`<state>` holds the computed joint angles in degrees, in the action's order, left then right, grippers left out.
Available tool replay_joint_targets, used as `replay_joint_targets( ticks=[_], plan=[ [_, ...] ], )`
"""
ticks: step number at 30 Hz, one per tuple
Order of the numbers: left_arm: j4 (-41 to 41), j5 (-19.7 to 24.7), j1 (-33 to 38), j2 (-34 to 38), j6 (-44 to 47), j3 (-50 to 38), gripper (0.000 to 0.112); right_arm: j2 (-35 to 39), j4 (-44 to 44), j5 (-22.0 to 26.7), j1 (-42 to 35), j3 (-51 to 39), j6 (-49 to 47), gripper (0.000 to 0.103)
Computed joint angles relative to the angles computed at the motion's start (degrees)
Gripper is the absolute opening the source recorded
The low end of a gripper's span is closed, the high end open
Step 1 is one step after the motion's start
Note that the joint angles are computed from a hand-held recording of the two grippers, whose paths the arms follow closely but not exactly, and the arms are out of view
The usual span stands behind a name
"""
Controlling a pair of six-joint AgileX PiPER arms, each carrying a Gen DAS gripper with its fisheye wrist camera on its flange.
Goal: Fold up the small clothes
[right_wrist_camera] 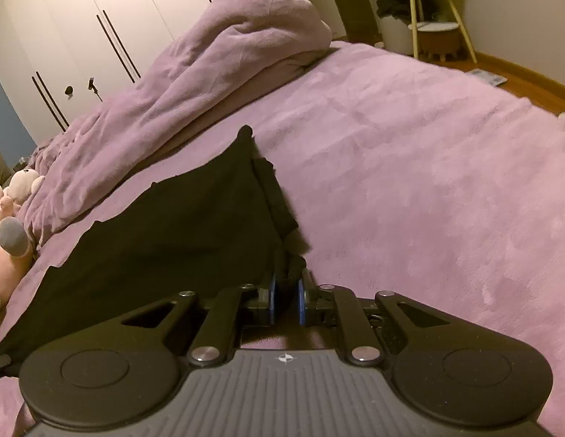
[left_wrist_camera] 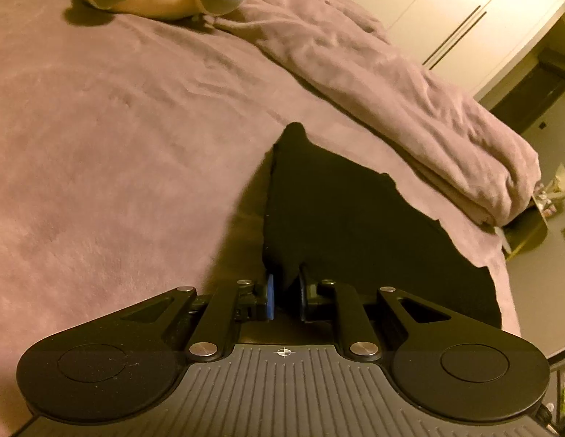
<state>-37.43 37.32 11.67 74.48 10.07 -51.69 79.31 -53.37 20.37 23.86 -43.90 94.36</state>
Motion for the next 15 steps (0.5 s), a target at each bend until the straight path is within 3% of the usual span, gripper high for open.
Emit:
replay_joint_targets(
  ticks=[7,11,14,15],
  plan=[
    [2.9,-1.1,-0.4,2.9,0.5,1.8,0.018,2.2,2.1,3.8,1.3,-1.6,-4.1,0.014],
    [-2.3,-1.3,2.2,2.5,6.5,3.6,0.036,3.0,-1.3,13.2,5.4,-4.1,-3.8,0.031],
    [-10.9,1.3,5.8,4.1,12.9,3.8,0.052,3.0,-8.1,19.6,10.6,-6.6,-1.6,0.032],
    [-13.4,2.0,6.6,4.9,14.4,3.8,0.055,3.1,-8.9,19.7,10.8,-6.3,-0.6,0.032]
  ],
)
